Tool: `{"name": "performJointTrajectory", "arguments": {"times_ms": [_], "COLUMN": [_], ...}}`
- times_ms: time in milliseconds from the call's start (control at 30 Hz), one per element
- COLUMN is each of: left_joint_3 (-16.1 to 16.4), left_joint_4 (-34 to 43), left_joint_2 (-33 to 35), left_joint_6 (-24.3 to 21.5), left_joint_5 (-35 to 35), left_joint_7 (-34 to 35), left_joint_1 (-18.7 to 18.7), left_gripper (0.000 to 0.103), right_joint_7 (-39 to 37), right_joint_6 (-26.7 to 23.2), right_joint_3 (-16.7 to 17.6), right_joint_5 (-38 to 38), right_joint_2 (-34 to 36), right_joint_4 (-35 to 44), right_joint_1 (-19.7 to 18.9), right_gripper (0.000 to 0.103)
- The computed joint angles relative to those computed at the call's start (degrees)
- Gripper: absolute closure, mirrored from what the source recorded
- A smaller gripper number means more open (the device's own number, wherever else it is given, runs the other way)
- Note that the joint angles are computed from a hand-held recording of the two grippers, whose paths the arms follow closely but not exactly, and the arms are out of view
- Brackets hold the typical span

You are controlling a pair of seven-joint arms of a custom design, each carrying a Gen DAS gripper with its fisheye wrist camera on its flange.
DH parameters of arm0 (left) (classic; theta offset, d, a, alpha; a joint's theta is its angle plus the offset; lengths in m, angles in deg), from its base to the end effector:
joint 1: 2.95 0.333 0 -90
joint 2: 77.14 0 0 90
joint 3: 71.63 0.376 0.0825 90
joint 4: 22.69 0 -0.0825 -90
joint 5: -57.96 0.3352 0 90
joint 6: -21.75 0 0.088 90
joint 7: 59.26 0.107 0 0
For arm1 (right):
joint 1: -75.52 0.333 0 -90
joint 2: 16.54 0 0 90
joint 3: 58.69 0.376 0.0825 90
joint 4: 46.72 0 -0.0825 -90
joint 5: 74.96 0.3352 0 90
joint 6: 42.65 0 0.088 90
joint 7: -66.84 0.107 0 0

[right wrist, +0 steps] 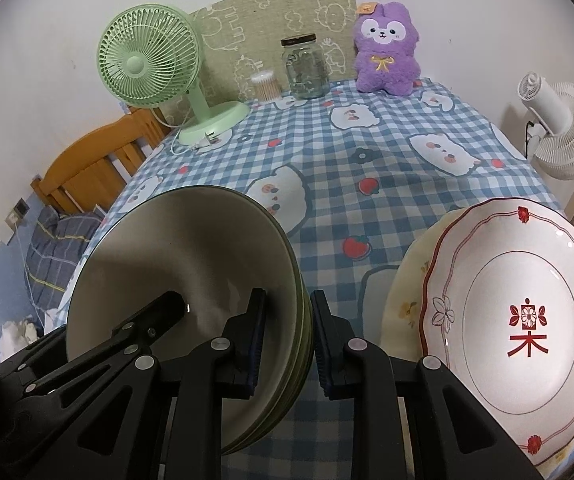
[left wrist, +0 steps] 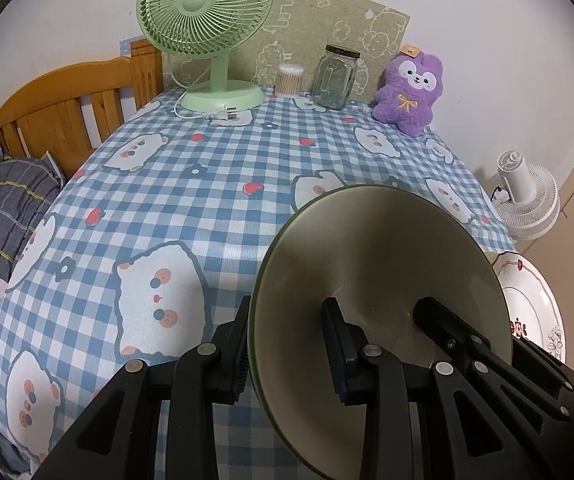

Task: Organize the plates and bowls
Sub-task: 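Lift the bowl stack with both tools and carry it over the plate stack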

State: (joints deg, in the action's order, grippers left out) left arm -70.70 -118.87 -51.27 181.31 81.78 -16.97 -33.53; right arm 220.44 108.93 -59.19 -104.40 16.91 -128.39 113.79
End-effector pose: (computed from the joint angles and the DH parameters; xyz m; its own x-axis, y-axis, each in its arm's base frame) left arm 0.5974 -0.3636 0.4927 -0.0878 -0.9826 0.1637 -0.7836 -0.0334 -0.6204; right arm 0.5818 0.4696 0.4967 0.0145 -0.9710 -0.2386 -0.7719 0.1408 -0.6200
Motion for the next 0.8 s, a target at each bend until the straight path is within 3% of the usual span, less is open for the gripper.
{"name": "performJointTrajectory", "arguments": {"times_ms": [800], "left_joint_3": [-0.4], "left_joint_4": [-3.2], "left_joint_2": [-2.8], "left_joint_6": [2.5], "left_joint_5": [-0.7], "left_joint_7": [0.0], "left_joint_1": [-0.5], "left_gripper": [0.072], "right_joint_7": [5.5], "right_joint_6": [-1.4], "right_joint_3": [-0.7], "right_joint_5": [-5.3], "right_joint_2": [-4.1], "right_joint_4": [-3.5], "right_joint_1": [1.4], "right_gripper": [0.076]}}
